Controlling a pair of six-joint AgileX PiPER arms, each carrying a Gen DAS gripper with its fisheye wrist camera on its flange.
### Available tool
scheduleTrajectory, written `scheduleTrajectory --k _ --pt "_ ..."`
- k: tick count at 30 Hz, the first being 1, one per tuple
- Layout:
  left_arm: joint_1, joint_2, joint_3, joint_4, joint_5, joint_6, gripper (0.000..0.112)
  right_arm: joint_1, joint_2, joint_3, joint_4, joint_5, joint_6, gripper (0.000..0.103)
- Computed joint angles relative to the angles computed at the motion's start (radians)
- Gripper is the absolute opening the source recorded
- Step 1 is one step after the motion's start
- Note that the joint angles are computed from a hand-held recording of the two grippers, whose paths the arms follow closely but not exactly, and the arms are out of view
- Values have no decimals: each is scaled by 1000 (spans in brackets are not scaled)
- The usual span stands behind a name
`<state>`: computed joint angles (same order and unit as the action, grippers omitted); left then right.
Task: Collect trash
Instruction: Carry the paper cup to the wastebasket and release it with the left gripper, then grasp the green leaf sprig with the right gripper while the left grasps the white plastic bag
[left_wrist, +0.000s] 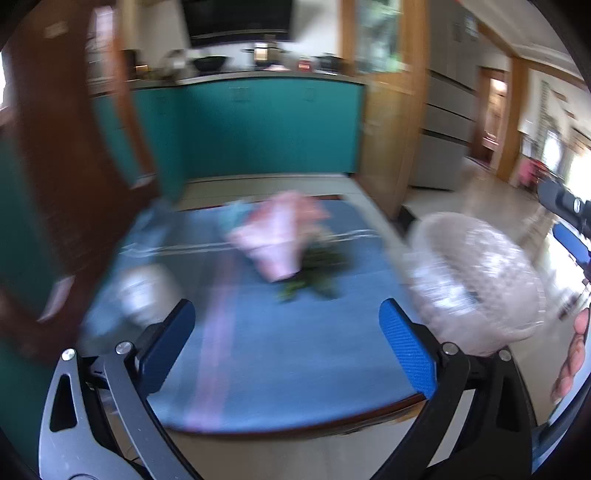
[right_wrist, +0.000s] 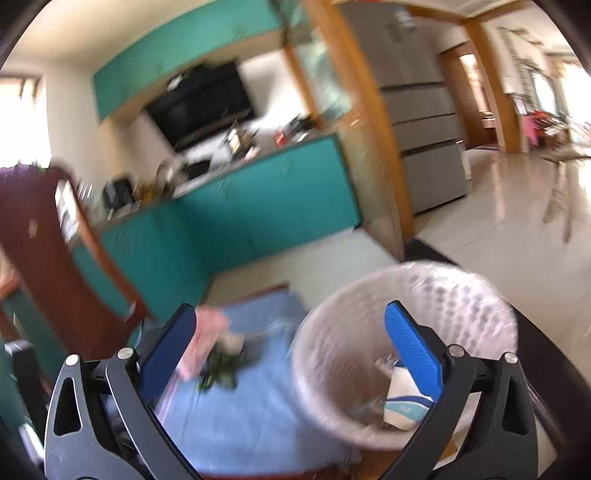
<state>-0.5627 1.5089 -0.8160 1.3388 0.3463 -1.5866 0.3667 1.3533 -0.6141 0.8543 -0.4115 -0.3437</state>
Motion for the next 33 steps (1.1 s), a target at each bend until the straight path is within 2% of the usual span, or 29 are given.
scheduleTrajectory --k 2,7,10,13,17,22,33 --pt "51 -40 55 -17 22 7 99 43 43 -38 55 46 -99 99" --pt "191 -59 113 -83 -44 72 99 161 162 -133 275 120 -434 99" --pt "227 -58 127 -71 -88 68 99 195 203 -161 368 151 -533 99" --pt "235 -61 122 -106 -121 93 99 225 217 -168 390 121 -550 99" --pt "220 -75 125 -110 -118 107 99 220 220 -151 284 116 -417 99" --pt "235 -77 125 -168 -129 156 99 212 238 -165 330 113 -460 99" --pt "231 -41 98 -165 -99 148 99 205 270 -181 365 114 -501 99"
